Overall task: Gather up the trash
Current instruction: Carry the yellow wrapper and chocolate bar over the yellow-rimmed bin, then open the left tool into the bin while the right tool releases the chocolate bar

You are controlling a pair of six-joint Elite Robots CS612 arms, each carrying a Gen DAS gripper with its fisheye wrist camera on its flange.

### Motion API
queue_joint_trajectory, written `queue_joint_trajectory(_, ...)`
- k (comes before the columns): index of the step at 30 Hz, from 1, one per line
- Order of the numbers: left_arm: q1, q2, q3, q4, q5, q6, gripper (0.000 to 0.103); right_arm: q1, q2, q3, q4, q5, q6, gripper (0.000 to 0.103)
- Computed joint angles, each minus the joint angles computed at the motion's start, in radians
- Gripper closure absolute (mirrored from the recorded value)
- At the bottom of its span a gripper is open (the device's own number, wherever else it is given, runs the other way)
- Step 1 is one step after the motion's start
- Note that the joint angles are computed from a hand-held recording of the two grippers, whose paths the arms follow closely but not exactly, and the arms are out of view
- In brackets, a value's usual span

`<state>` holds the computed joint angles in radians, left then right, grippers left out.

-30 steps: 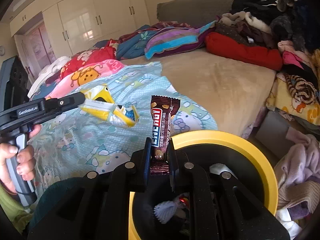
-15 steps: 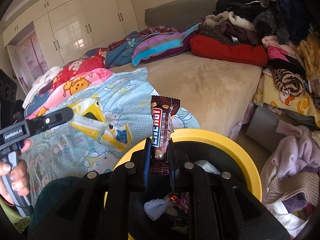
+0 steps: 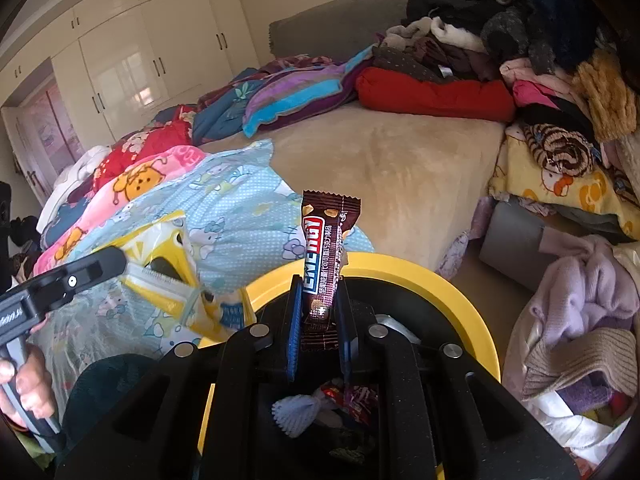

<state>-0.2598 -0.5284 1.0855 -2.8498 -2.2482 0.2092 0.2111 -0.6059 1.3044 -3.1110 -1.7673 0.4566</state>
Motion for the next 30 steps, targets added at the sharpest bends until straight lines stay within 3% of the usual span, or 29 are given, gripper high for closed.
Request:
queue_joint_trajectory(26,-0.056,-0.026,0.066,0.151,0.064,0.218,0.099,-0.03,-0.002,0.042,0.038,0.057,0.098,0.086)
queue_joint_trajectory(30,-0.063,-0.025,0.068,0.176,0.066,0.243,0.098,-0.036,-0.003,0.049,0.058,0.081,0.12,0.067)
